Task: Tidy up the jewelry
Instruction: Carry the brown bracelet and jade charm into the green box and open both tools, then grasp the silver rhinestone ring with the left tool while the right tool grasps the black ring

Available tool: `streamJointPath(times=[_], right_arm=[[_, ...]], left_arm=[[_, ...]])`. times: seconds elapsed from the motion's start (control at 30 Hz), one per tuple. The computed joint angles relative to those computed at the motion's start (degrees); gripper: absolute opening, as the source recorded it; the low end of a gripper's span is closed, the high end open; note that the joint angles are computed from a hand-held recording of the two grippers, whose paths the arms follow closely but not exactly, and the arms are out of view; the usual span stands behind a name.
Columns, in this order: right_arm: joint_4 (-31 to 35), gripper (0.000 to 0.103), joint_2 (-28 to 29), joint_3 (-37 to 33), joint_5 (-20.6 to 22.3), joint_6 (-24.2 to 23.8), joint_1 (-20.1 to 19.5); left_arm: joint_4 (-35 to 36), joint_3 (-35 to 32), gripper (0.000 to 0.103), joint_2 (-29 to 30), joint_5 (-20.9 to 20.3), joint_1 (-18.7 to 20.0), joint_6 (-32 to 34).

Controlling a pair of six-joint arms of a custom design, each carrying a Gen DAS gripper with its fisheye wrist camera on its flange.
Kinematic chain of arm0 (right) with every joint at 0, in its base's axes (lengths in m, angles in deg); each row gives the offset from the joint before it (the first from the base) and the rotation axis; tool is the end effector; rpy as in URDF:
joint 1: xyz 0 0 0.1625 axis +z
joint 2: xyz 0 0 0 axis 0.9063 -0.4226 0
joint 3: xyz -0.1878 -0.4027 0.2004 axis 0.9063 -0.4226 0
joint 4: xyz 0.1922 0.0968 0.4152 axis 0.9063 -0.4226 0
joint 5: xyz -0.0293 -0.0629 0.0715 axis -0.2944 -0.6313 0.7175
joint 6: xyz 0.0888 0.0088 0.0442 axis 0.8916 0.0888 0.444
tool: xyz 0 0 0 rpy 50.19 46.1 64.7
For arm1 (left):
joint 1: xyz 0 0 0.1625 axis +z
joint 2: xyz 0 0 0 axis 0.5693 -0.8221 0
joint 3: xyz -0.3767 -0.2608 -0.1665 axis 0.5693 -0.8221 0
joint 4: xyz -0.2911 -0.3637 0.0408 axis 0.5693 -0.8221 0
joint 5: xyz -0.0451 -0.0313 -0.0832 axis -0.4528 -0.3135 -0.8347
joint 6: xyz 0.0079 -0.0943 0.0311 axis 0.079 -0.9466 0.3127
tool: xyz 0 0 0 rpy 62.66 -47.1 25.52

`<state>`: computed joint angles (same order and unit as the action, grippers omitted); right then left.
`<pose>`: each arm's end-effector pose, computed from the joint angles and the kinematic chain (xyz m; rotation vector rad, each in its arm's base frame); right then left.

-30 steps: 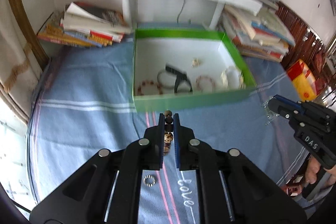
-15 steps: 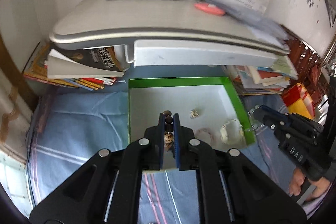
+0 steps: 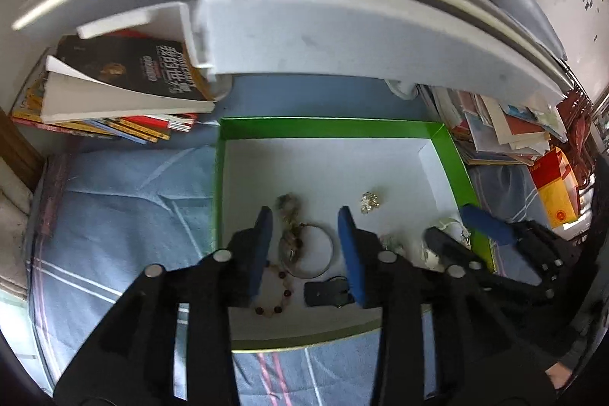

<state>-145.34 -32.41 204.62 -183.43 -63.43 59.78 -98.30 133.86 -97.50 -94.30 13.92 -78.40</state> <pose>0.3884 -0.4665 0.1583 -0.0237 -2.3311 0.9333 -0.2564 -0.5687 0.3304 0.9188 2.4903 -0.3670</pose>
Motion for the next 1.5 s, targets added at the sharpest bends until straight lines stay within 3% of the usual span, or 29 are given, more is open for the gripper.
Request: streamJointPath(times=[0.13, 0.27, 0.37, 0.43, 0.47, 0.6, 0.77, 0.9, 1.03, 1.1, 1.17, 1.5], right_arm=[[3.3, 0.054, -2.9, 2.7, -0.2, 3.7, 2.8], [12.6, 0.054, -5.7, 6.6, 1.5, 11.2, 6.2], [19.3, 0.053, -6.6, 9.4, 5.9, 17.6, 7.8], [20.4, 0.051, -6.2, 10.4, 8.8, 20.3, 8.3], [20.9, 0.048, -5.9, 11.1, 10.3, 22.5, 8.9], [22.1, 0.046, -4.2, 11.7, 12.6, 26.1, 10.4], [22.0, 0.046, -3.2, 12.1, 13.6, 27.4, 10.4], [21.8, 0.036, -2.5, 12.4, 13.6, 29.1, 9.8], [22.6, 0.032, -1.3, 11.6, 12.7, 28.6, 9.7], [23.3, 0.021, -0.9, 11.2, 12.2, 28.2, 9.8], [23.7, 0.018, -0.6, 11.0, 11.8, 28.1, 10.0], [26.5, 0.018, 0.4, 9.3, 11.2, 28.9, 9.9]], left_arm=[[0.9, 2.3, 0.048, -4.3, 2.2, -0.9, 0.0], [6.0, 6.8, 0.049, -11.0, 4.5, -1.6, -1.8], [12.8, 10.8, 0.049, -16.0, 5.2, -1.6, -3.9], [15.8, 13.1, 0.048, -18.8, 4.6, -1.4, -4.8], [17.2, 14.0, 0.043, -20.0, 3.9, -1.3, -4.9], [21.5, 16.5, 0.037, -22.9, 2.5, -0.5, -6.4], [23.1, 17.6, 0.037, -24.4, 1.6, -0.1, -6.9], [23.9, 18.0, 0.038, -25.1, 1.4, 0.3, -7.4], [24.3, 17.5, 0.041, -25.2, 0.6, 1.3, -8.0], [24.0, 17.3, 0.041, -24.8, 0.2, 2.0, -8.3], [24.0, 17.2, 0.039, -24.6, -0.2, 2.5, -8.4], [22.9, 18.2, 0.037, -23.1, 2.5, 1.9, -7.3]])
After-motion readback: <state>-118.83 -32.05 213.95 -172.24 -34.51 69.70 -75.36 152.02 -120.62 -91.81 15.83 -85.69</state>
